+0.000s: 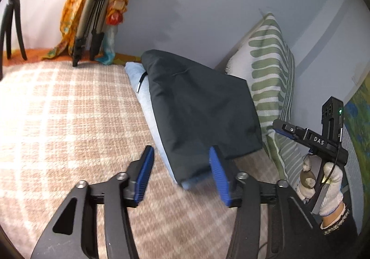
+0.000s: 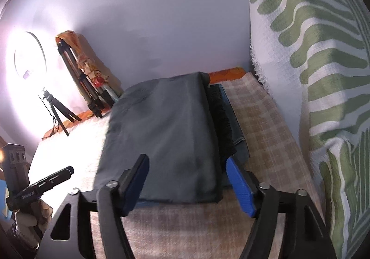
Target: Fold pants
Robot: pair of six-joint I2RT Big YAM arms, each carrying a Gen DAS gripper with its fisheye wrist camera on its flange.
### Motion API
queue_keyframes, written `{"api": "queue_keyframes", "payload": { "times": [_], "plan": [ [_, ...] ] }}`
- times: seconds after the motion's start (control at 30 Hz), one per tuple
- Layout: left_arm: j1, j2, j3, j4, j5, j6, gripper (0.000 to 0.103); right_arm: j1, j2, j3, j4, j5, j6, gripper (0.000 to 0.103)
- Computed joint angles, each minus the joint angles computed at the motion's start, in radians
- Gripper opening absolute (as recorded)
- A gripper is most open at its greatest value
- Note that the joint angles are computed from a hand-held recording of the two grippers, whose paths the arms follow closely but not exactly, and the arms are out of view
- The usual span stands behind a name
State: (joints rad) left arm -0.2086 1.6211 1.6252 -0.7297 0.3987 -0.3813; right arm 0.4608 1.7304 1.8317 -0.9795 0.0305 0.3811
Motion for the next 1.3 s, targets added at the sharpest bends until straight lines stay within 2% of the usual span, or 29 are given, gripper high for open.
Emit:
{"api": "queue_keyframes", "payload": {
  "times": [0.07, 0.17, 0.4, 0.73, 0.93, 1.3],
  "plan": [
    [-0.005, -0.033, -0.016, -0.004, -0.017, 0.022, 0.053, 0.020, -0.023, -0.012, 0.003, 0.033, 0.006, 0.082],
    [-0.010, -0.076, -0.042, 0.000, -0.041, 0.044, 0.061, 0.057, -0.054, -0.023, 0.005, 0.092, 0.014, 0.088],
    [-0.026, -0.182, -0.107, 0.000, -0.103, 0.085, 0.072, 0.145, -0.117, -0.041, -0.009, 0.224, 0.040, 0.093],
    [-0.036, -0.340, -0.206, -0.005, -0.178, 0.153, 0.080, 0.255, -0.177, -0.069, -0.028, 0.350, 0.126, 0.097],
    [-0.040, -0.402, -0.231, -0.012, -0.202, 0.157, 0.080, 0.327, -0.193, -0.082, -0.037, 0.425, 0.152, 0.103],
    [-0.058, -0.511, -0.328, 0.029, -0.217, 0.194, 0.080, 0.424, -0.230, -0.152, -0.029, 0.549, 0.262, 0.103]
  ]
}}
